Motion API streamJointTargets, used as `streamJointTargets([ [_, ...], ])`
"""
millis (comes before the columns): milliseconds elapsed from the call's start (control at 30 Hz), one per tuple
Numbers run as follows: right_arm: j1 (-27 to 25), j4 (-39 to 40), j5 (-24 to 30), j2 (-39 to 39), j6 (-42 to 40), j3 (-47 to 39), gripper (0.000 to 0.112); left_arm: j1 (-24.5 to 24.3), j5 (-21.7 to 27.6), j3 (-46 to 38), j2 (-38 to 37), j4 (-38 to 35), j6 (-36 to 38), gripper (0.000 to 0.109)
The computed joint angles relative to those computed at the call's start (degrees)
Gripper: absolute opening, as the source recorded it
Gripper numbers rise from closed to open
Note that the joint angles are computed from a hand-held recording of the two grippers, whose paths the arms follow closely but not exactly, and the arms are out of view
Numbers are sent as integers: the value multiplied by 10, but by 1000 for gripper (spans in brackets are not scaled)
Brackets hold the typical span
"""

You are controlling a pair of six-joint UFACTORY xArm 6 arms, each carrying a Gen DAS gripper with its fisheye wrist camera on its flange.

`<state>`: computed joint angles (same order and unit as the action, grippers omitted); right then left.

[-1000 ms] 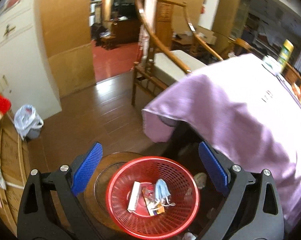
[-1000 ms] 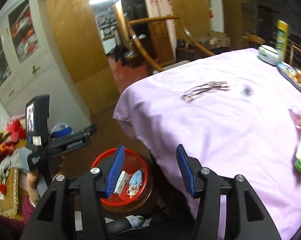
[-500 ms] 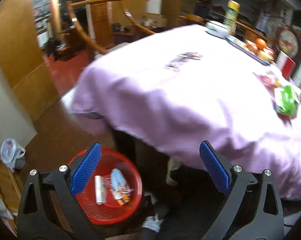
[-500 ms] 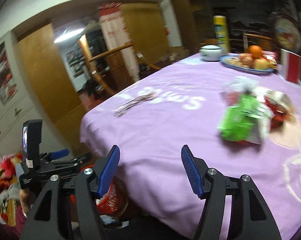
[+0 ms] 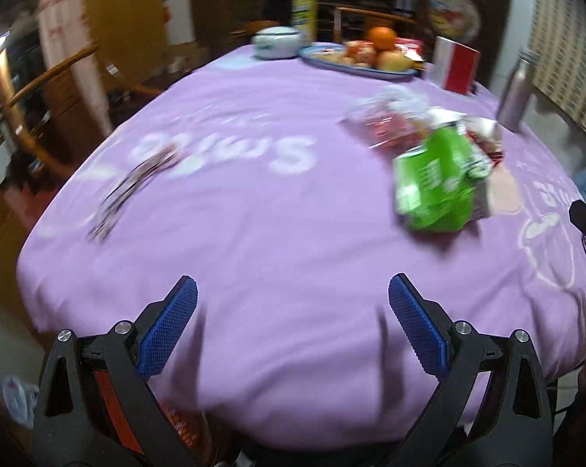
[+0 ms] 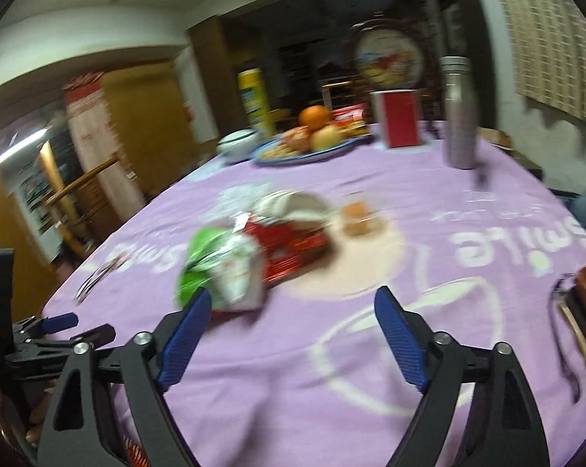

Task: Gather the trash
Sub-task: 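Move both grippers back over the table toward the green tea carton, then grasp the green tea carton with the left gripper while the right gripper grasps the red snack wrapper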

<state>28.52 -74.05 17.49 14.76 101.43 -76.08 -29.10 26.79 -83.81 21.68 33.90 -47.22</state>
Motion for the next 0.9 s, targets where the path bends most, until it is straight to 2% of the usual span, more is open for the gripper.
streamJointTargets([
  [233, -36, 35, 15, 20, -20, -14, 86, -27, 27, -193, 132, -145, 165, 95],
  [367, -40, 58, 19, 38, -42, -25, 87, -41, 51, -285, 192, -199, 232, 96],
  [567, -55, 55, -21, 40, -18, -19, 90, -56, 117, -446, 293, -172, 252, 96],
  [700, -63, 77, -42, 44, -25, -16, 90, -50, 165, -562, 362, -233, 287, 96],
  [800, -61, 93, -44, 47, -42, -17, 90, -47, 176, -589, 377, -266, 303, 96],
  [900, -58, 96, -37, 48, -49, -19, 90, -47, 163, -567, 365, -278, 311, 96],
])
